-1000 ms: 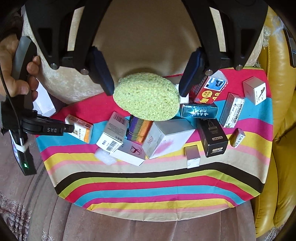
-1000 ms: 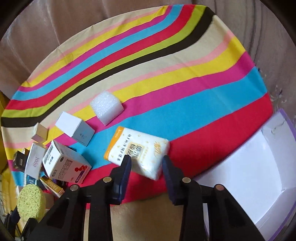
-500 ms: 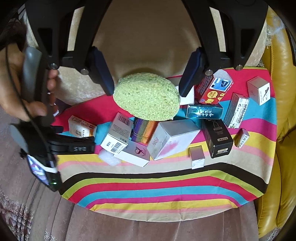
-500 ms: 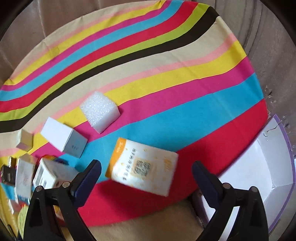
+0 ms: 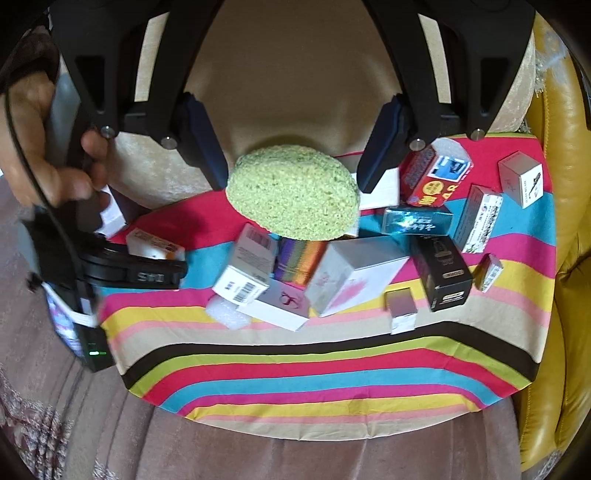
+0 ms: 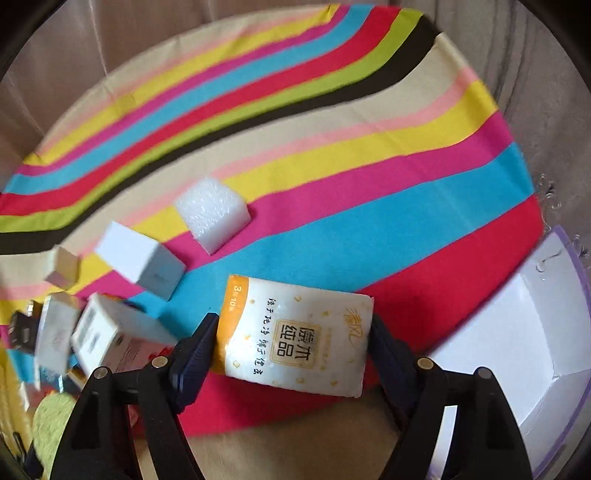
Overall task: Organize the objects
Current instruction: 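Carry both items into the purple-rimmed box and open both tools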
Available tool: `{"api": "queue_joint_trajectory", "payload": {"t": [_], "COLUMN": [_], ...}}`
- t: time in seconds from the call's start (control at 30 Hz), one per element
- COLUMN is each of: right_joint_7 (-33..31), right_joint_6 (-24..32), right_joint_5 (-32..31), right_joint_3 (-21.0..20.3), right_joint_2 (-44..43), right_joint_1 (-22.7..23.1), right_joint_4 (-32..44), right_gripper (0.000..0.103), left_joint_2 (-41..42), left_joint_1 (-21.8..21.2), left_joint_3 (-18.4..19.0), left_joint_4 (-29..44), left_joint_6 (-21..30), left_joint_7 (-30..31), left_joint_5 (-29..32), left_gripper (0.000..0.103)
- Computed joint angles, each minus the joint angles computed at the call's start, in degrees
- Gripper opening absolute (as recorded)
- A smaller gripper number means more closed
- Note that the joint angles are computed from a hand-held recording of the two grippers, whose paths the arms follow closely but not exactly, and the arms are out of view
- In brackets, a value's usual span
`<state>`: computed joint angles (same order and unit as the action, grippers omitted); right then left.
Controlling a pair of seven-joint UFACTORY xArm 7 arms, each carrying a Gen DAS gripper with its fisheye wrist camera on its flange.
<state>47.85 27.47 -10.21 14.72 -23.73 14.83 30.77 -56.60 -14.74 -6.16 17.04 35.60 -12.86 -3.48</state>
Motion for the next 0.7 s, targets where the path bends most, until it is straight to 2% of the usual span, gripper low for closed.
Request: {"api": "queue_joint_trajectory", "payload": {"t": [0.13,0.3,0.33,0.37,0.43,0.7], "right_joint_7": [-1.8,-4.7,-4.0,-5.7,-6.1,-11.8], "right_joint_6": [-0.8,3.2,5.5,5.5,7.9,19.4], "right_joint_5": [2.1,5.9,5.6,7.0,7.8,10.8], "right_joint_3": [-1.4,-4.2,-5.8,-5.0,-5.6,-11.1], "right_joint_2": [-10.2,-25.3,-28.5,-29.3,-33.8,-52.7], "right_joint_1": [1.9,2.4,3.1,1.7,1.5,-2.2], "right_joint_4": [-7.0,-15.5,-16.9,-16.8,-18.8,-26.9], "right_gripper": [0.078,0.078,0.078,0.078,0.078,0.079], "left_joint_2": [1.6,5.3,6.3,7.5,9.6,20.4], "left_joint_1": [-2.0,-5.4,-6.0,-6.6,-7.8,-12.4], "left_joint_3": [-1.9,-4.6,-5.2,-5.9,-6.6,-8.9], "left_joint_4": [1.2,3.5,4.1,4.7,6.0,12.4], "left_joint_6": [-0.2,-1.0,-1.2,-1.5,-2.0,-4.7], "left_joint_7": [-0.9,-2.2,-2.4,-2.8,-3.3,-4.4], "left_joint_5": [-0.4,-0.4,-0.2,-0.2,0.0,0.0], "left_gripper": [0.075,0.075,0.075,0.075,0.075,0.075]}}
